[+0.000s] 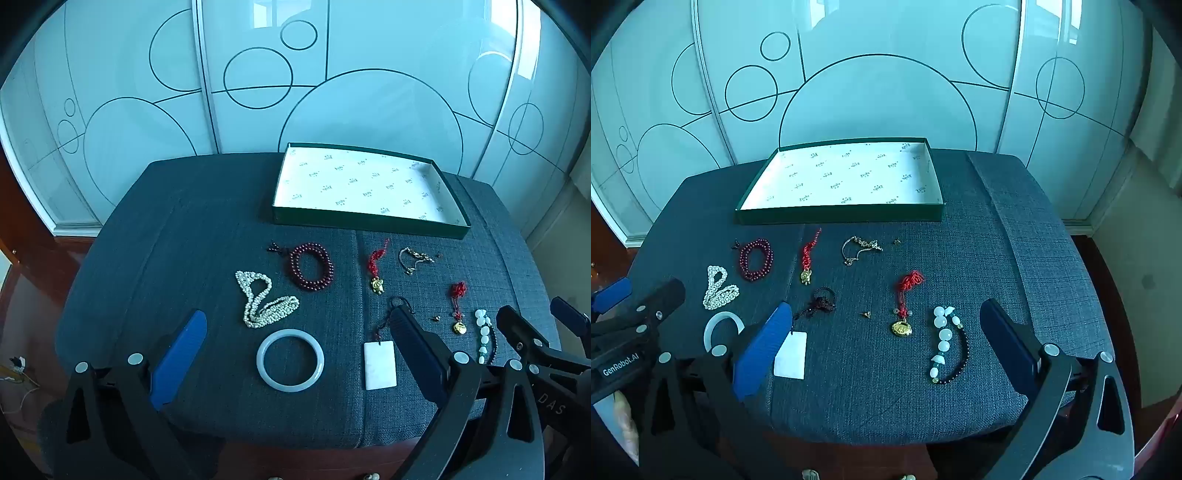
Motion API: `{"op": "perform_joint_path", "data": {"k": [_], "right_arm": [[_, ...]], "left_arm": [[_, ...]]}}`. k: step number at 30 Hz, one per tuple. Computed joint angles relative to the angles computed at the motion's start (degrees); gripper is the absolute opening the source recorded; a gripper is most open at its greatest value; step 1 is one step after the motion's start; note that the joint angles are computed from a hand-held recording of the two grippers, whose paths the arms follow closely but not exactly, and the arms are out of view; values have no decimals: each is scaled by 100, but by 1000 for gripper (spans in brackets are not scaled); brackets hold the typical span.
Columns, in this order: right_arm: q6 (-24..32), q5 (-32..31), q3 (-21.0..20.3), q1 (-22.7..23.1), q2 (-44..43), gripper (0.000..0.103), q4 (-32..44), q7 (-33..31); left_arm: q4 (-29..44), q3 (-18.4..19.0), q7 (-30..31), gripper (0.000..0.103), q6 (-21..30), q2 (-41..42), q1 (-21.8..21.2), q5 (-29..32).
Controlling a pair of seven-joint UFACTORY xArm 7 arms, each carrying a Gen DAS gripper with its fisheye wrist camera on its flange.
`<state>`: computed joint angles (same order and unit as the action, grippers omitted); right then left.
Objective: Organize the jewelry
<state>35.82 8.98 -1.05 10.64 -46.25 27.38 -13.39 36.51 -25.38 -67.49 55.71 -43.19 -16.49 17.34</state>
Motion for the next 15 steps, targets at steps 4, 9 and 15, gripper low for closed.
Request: {"op": "perform_joint_path", "data": {"k": [4,9,15], "right_arm": [[28,-2,4,-6,14,101,4,19],[-3,25,-31,18,49,101,4,7],[7,40,-52,16,92,101,37,-25]], "left_arm": [[-27,6,29,99,-20,124,-27,-51],[30,-19,49,99,-53,236,-67,-33],[96,-36,-68,99,-15,328,-98,-3]]}}
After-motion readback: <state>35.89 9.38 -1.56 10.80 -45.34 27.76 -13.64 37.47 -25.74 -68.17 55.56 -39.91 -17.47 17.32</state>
